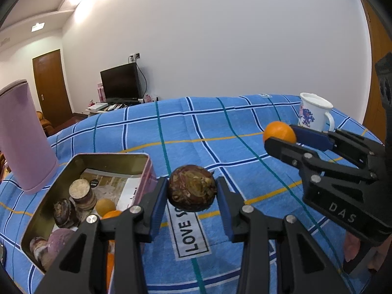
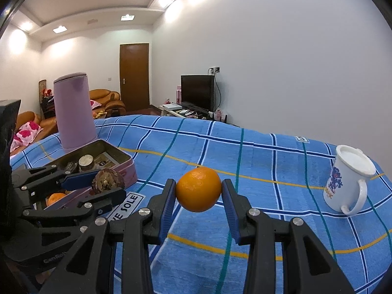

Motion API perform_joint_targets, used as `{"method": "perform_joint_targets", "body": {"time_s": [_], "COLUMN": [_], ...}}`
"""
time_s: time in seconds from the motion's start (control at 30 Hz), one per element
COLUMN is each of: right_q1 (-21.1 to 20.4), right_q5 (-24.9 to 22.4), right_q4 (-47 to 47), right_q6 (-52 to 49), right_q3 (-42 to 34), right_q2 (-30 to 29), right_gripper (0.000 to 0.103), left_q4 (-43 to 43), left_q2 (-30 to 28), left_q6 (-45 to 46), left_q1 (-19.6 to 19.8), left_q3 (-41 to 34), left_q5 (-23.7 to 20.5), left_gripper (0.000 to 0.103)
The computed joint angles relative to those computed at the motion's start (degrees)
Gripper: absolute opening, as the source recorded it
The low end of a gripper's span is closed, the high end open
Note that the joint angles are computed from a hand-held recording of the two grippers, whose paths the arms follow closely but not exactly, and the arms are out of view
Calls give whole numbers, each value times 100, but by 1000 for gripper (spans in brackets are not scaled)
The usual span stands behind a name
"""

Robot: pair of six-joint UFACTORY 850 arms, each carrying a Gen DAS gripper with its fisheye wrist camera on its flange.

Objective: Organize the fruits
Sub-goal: 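Carry the brown fruit and mandarin over the tin with both tools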

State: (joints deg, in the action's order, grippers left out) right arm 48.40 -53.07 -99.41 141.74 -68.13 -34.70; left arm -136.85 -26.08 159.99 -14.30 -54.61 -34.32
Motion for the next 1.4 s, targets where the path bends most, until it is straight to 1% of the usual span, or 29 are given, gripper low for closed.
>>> {"method": "perform_joint_targets", "body": {"time_s": [0.3,0.5,1.07,1.4], "right_q1": [35,69,64,76], "right_q5": [110,148,414,580], "right_q4": [-22,44,104,94], "right_q6": [-57,-227,-507,-698], "right_q3": [-189,-401,-835,-1129], "right_q2": [-121,-249,-499,-662], "right_gripper": [40,40,40,40], "left_q4": [-65,6,142,200], "left_q2": [65,75,54,-19], "left_q6": [126,43,-15,-172], "left_q1": [162,264,538,818], "left_q3": [116,128,101,11], "left_q5": [-179,-247,-284,-333], "left_gripper": [41,41,41,41]}}
